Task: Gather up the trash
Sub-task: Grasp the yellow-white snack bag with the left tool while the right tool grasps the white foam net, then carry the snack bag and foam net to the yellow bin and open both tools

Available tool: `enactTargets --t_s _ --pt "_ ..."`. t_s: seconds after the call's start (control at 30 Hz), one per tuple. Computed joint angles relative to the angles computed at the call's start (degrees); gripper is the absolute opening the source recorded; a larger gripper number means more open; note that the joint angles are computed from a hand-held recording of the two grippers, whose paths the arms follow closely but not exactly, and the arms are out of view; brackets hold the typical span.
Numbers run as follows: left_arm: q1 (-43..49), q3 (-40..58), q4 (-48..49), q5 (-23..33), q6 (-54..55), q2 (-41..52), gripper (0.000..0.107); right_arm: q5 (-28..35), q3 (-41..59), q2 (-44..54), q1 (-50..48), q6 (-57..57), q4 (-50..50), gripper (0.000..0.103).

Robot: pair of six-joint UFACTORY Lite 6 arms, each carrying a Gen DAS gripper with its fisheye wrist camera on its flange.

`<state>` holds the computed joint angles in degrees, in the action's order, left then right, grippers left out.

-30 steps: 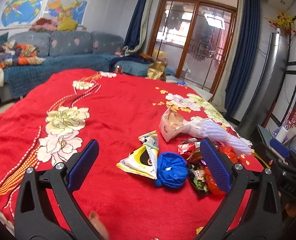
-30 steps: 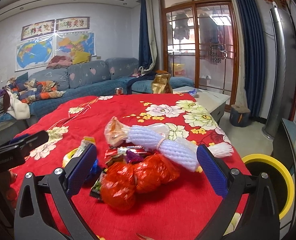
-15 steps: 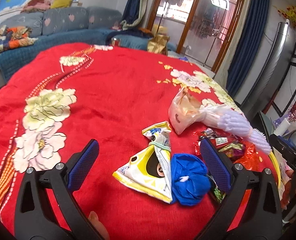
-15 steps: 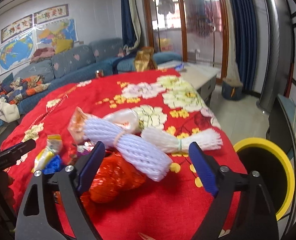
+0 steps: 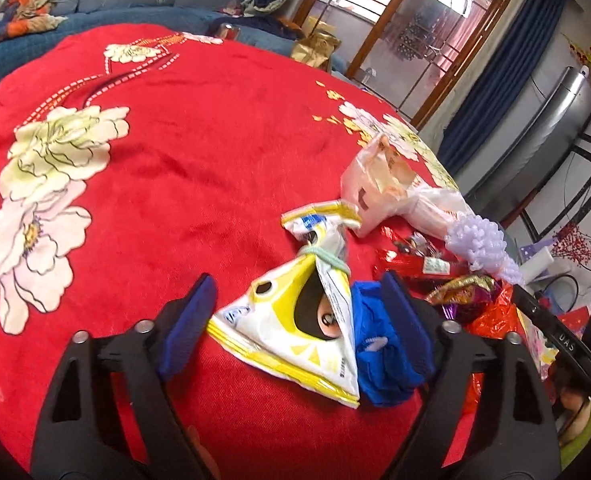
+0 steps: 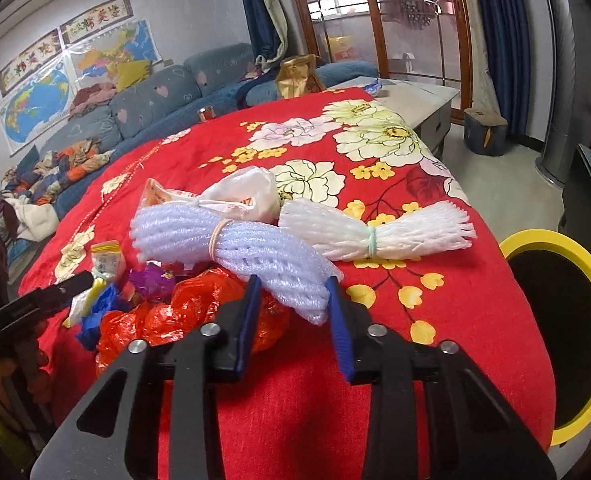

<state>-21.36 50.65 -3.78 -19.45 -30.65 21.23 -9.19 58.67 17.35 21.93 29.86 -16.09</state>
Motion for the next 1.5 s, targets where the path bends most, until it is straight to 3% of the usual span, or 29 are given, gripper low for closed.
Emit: enactTargets --t_s 0.13,0.43,0.63,0.97,1.3,1.5 --pt "-0.93 -0.52 -1.22 0.87 0.85 -0.35 0.057 -1.77 -3.29 -3.97 0.26 -7.10 7.52 0.027" --pt "-1.38 -1.34 -5.75 3.25 5.84 -2.51 0.048 -2.98 -6.48 -9.25 0.91 -16.19 17.38 0.026" --pt "-1.20 -3.53 -9.58 2.94 9.31 -6.91 0.048 -3.98 -8.12 -11.55 1.91 -21.82 23.40 0.025" --pt "-6.13 -2.18 -26.55 4.06 26.83 -14.71 0.047 -4.80 -11.31 -15.94 0.56 -25.67 28.06 0.025" --pt "-13.01 7.14 -42.56 5.37 44.60 -9.95 0.048 -3.46 -14.31 -20.39 -3.78 -30.45 33.65 0.025" --pt "-16.92 13.72 -53.49 5.60 56.95 -5.21 0.048 -2.73 -17.00 -23.13 -8.49 -24.92 28.15 0.025"
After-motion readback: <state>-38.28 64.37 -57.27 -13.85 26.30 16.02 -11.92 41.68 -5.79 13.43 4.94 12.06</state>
